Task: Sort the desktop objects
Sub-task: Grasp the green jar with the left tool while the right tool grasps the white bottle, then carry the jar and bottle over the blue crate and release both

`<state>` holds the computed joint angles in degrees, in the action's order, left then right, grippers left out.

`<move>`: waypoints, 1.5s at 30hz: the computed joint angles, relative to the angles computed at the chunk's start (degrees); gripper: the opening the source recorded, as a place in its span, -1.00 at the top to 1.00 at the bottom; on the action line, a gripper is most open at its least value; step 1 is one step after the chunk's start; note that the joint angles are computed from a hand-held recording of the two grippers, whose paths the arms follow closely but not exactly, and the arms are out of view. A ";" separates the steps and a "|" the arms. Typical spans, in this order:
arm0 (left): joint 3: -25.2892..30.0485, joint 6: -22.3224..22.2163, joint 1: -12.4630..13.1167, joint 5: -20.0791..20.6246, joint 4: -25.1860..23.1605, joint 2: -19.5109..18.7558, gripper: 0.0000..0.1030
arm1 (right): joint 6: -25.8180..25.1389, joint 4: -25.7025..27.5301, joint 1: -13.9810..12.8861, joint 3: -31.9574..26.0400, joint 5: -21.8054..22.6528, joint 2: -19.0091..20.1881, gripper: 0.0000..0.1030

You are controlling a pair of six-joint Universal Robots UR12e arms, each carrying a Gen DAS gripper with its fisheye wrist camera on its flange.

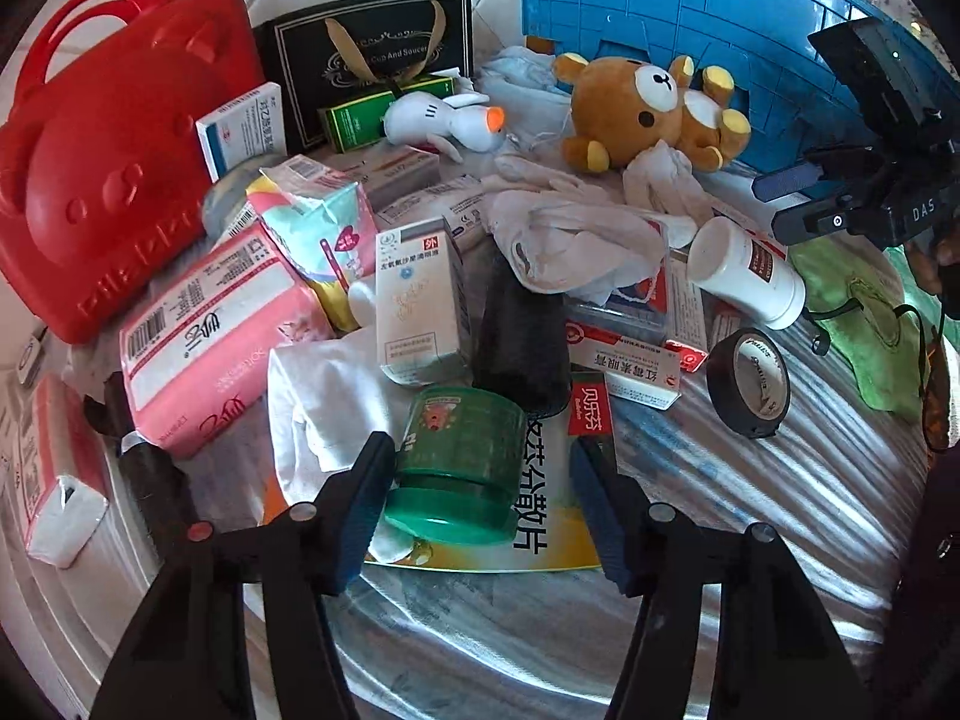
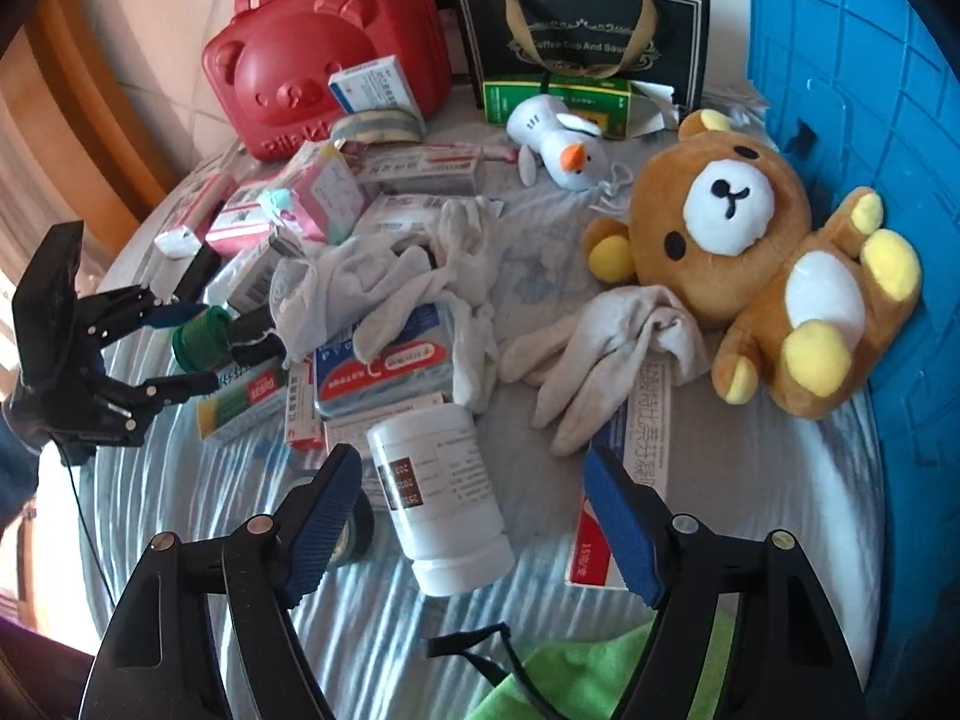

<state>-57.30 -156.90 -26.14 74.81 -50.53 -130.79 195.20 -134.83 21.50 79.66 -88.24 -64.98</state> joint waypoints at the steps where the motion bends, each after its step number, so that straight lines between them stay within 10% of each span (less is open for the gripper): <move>1: 0.60 -0.08 0.01 -0.15 -1.25 -0.40 -0.08 | -0.74 1.07 -0.02 -0.49 0.34 0.41 -0.43; 12: 0.30 -6.03 -0.53 0.90 1.43 -0.92 0.10 | -4.59 9.54 0.23 -3.97 1.57 3.92 0.02; 27: -5.61 -11.68 -1.56 2.24 9.86 4.64 0.20 | 0.20 -1.60 1.98 0.32 -3.38 -0.96 0.08; 37: 2.81 -6.77 -4.65 -2.78 16.71 3.61 0.20 | 2.76 -12.70 6.10 2.14 -19.22 -7.59 0.08; 45: 25.43 -4.09 -9.60 -9.32 13.93 -5.89 0.20 | 3.42 -19.17 8.56 5.56 -38.66 -14.97 0.08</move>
